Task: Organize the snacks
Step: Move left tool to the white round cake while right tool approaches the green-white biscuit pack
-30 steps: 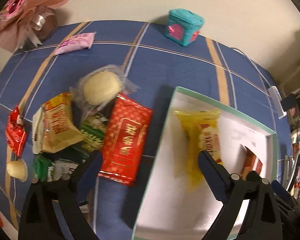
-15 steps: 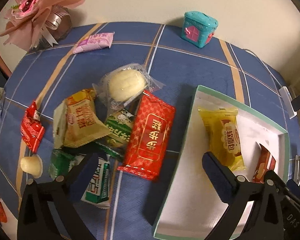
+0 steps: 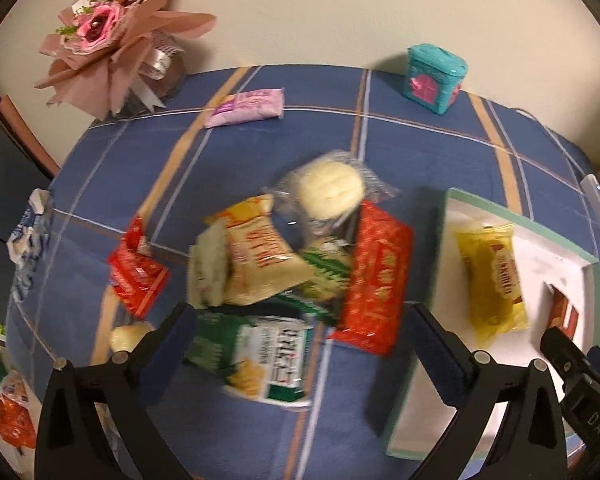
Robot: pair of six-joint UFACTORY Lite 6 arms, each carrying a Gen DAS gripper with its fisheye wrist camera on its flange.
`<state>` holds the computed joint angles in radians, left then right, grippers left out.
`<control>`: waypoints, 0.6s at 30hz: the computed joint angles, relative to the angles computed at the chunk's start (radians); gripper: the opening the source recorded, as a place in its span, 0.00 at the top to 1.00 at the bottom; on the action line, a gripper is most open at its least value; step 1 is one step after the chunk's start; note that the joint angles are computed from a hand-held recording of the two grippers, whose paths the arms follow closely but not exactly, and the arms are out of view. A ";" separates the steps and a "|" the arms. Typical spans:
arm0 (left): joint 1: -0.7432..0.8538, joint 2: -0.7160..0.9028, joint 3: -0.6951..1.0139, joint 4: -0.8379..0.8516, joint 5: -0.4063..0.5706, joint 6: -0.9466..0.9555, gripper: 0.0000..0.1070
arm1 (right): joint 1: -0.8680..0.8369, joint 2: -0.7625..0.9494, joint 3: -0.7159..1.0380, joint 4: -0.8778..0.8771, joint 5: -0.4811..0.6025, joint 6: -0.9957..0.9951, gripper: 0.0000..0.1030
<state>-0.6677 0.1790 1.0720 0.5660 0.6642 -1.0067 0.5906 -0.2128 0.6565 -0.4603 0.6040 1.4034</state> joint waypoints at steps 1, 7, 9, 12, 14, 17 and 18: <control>0.013 -0.011 -0.010 -0.007 0.006 0.019 0.04 | 0.009 0.012 0.009 0.001 -0.013 0.005 0.00; 0.171 -0.115 -0.121 -0.113 -0.025 0.153 0.04 | 0.098 0.099 0.091 -0.039 -0.035 0.081 0.00; 0.245 -0.155 -0.157 -0.131 -0.036 0.183 0.04 | 0.125 0.137 0.131 -0.044 -0.054 0.097 0.00; 0.352 -0.198 -0.187 -0.155 -0.047 0.242 0.04 | 0.174 0.219 0.216 -0.063 -0.065 0.123 0.00; 0.422 -0.219 -0.204 -0.179 -0.059 0.289 0.04 | 0.207 0.287 0.290 -0.066 -0.063 0.126 0.00; 0.518 -0.240 -0.221 -0.222 -0.073 0.363 0.04 | 0.255 0.380 0.396 -0.053 -0.061 0.108 0.00; 0.546 -0.243 -0.225 -0.234 -0.081 0.385 0.04 | 0.274 0.411 0.433 -0.053 -0.050 0.107 0.00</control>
